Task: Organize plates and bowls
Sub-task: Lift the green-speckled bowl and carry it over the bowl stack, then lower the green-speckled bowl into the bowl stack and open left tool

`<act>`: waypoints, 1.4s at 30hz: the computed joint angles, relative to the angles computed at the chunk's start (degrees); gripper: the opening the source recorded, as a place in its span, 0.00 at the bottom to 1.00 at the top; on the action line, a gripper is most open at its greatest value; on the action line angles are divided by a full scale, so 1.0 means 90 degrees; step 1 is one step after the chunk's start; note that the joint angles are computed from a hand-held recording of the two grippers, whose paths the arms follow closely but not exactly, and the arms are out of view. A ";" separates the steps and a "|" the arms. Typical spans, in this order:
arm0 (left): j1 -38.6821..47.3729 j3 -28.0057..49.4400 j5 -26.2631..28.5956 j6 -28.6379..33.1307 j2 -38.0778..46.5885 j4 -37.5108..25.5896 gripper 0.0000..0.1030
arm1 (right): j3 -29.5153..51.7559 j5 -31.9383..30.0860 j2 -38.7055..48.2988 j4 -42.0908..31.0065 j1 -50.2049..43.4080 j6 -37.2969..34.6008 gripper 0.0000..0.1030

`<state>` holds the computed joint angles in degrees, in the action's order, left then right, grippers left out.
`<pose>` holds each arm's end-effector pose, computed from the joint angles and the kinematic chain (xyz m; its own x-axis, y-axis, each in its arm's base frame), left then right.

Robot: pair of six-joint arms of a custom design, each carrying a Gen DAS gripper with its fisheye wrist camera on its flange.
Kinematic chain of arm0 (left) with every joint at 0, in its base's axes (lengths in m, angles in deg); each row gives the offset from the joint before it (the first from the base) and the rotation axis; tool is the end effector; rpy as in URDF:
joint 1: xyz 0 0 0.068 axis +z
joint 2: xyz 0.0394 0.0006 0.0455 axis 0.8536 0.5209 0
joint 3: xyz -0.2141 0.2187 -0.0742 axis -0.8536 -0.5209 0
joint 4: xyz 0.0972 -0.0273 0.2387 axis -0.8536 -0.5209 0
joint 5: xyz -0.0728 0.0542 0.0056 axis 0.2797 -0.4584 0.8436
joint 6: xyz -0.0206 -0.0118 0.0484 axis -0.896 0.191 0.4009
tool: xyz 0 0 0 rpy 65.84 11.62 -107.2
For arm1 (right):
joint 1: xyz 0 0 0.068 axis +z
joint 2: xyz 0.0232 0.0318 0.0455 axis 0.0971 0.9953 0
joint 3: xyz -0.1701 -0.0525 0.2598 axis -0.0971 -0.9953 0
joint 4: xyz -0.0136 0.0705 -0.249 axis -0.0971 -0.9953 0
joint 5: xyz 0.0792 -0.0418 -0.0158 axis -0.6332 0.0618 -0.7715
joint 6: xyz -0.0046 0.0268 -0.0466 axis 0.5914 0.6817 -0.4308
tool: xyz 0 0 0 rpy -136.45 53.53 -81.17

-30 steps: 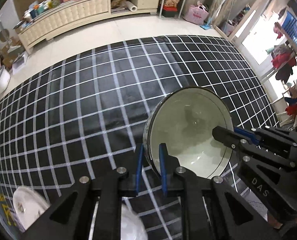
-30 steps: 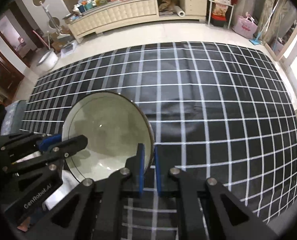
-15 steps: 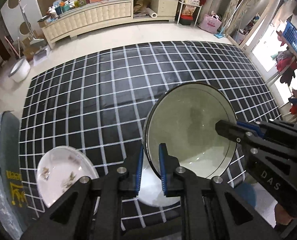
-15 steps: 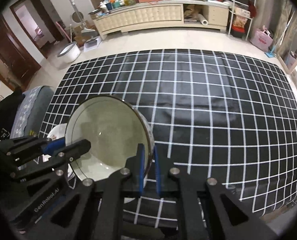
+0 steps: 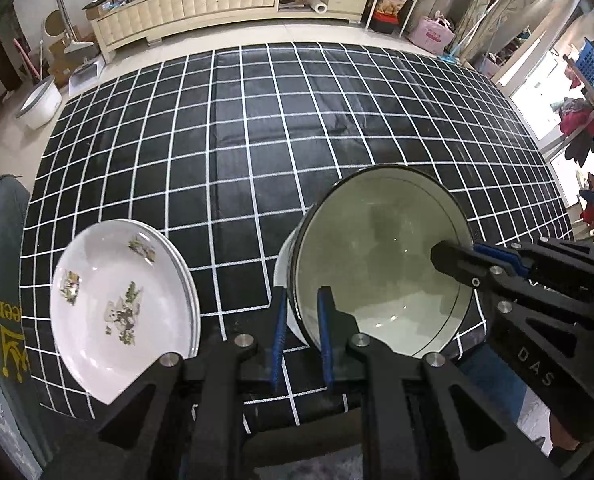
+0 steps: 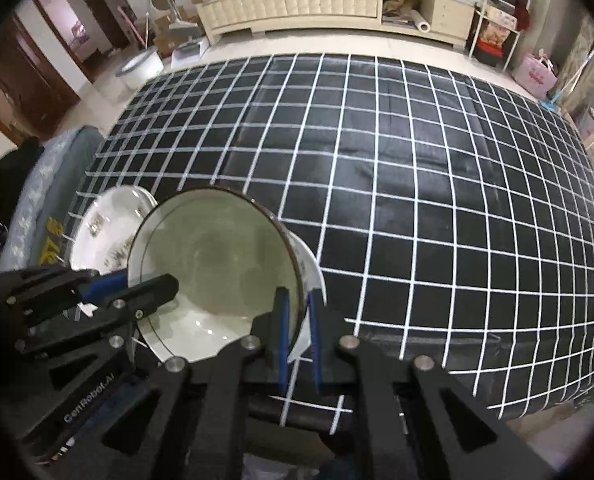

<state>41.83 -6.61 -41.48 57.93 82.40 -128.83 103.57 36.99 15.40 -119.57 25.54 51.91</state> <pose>0.1760 -0.0533 0.2263 -0.9447 -0.1034 -0.3113 -0.0659 0.9895 -0.1287 0.1995 0.0794 0.2762 -0.8396 -0.4204 -0.3438 -0.4869 0.8632 0.1334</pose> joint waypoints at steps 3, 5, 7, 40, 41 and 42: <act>-0.0045 -0.0209 -0.0018 -0.0006 0.0160 0.0219 0.13 | -0.0193 0.0114 -0.0035 0.0085 0.0146 0.0107 0.12; 0.0027 -0.0389 0.0090 0.0042 0.0202 0.0384 0.12 | -0.0262 0.0053 0.0061 0.0163 0.0100 0.0090 0.12; 0.0102 -0.0467 0.0197 0.0086 0.0267 0.0489 0.13 | -0.0354 0.0029 0.0044 0.0198 0.0109 0.0109 0.12; 0.0385 -0.0604 -0.0001 0.0638 -0.0289 0.0631 0.15 | -0.0481 0.0839 -0.0512 0.0529 0.0342 0.0471 0.55; 0.0387 -0.0586 0.0032 0.0626 -0.0337 0.0594 0.15 | -0.0447 0.0721 -0.0565 0.0485 0.0268 0.0449 0.55; 0.0380 -0.0571 0.0031 0.0603 -0.0386 0.0563 0.15 | -0.0419 0.0714 -0.0596 0.0441 0.0265 0.0462 0.55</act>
<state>45.25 -11.75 -41.20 63.36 78.93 -123.76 99.80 43.42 10.04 -115.60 27.93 56.07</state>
